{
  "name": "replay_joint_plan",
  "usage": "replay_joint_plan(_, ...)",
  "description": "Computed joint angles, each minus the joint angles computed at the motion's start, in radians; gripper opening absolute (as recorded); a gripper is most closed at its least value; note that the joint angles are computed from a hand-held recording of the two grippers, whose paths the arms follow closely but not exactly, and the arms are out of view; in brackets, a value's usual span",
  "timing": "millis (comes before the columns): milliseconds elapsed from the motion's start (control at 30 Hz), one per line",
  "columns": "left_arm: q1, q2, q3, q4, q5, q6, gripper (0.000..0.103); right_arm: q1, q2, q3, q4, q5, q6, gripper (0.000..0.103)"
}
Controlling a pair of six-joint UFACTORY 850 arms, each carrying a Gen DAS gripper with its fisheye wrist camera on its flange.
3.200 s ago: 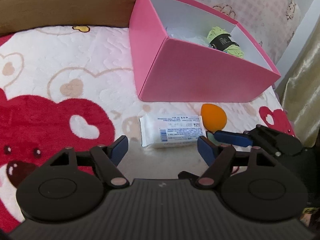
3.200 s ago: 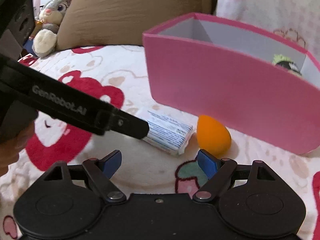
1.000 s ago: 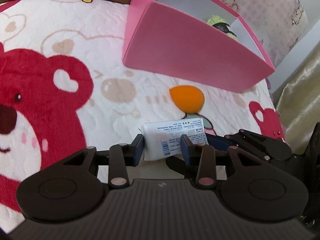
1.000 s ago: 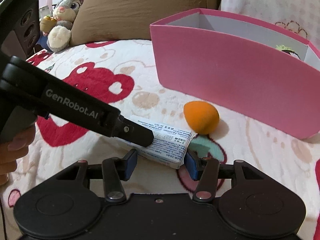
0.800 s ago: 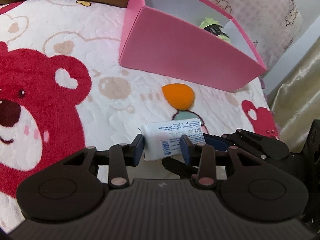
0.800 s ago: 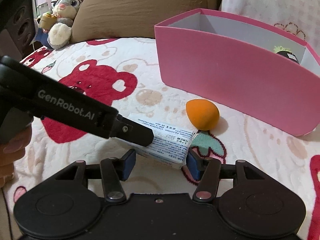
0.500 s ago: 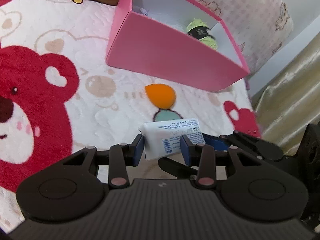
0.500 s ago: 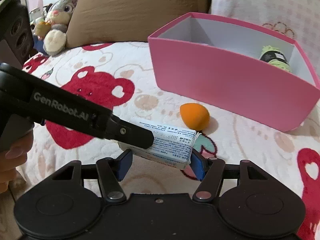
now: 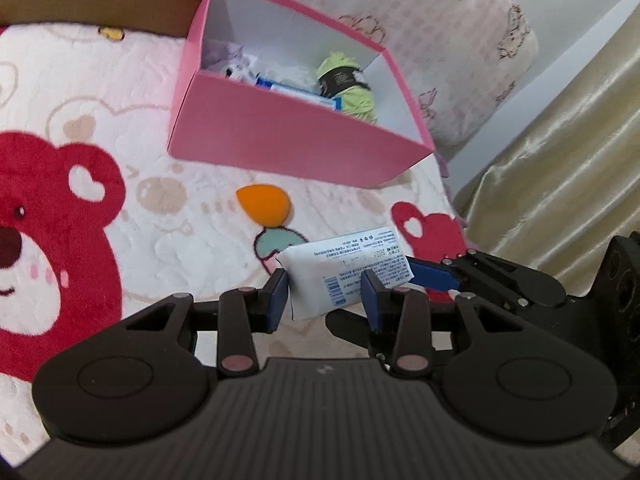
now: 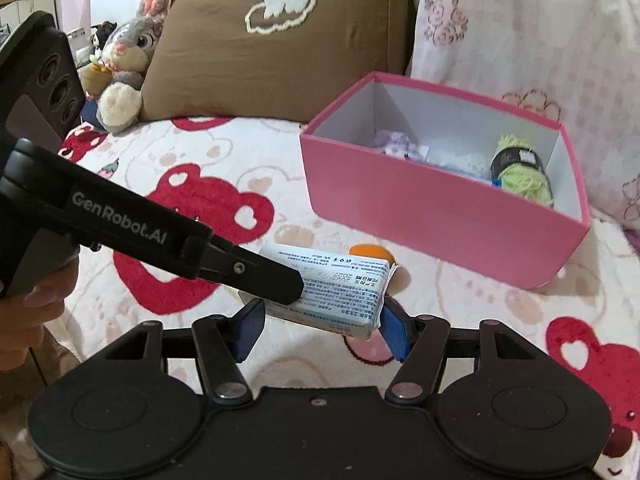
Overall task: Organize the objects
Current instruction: 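Lift the tissue pack with the left gripper and carry it into the box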
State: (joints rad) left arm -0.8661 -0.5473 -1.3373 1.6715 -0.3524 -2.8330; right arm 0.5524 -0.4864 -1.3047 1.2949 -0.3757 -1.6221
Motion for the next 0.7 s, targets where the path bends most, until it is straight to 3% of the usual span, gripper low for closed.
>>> replay_joint_plan(233, -0.021, 0.016, -0.038, -0.106, -0.085, 0.199, 0.037, 0.0, 0.035, 0.002, 0.029, 0.007, -0.064, 0.067)
replay_joint_plan(367, -0.012, 0.009, -0.057, -0.119, -0.06, 0.219, 0.037, -0.004, 0.033, -0.007, 0.043, 0.02, -0.057, 0.067)
replay_joint_plan(567, 0.004, -0.008, -0.124, -0.264, -0.077, 0.415, 0.037, 0.004, 0.023, -0.048, -0.015, 0.049, -0.053, 0.067)
replay_joint_plan(700, 0.021, -0.011, -0.176, -0.356, -0.087, 0.552, 0.037, -0.009, 0.005, -0.104, -0.033, 0.024, -0.016, 0.067)
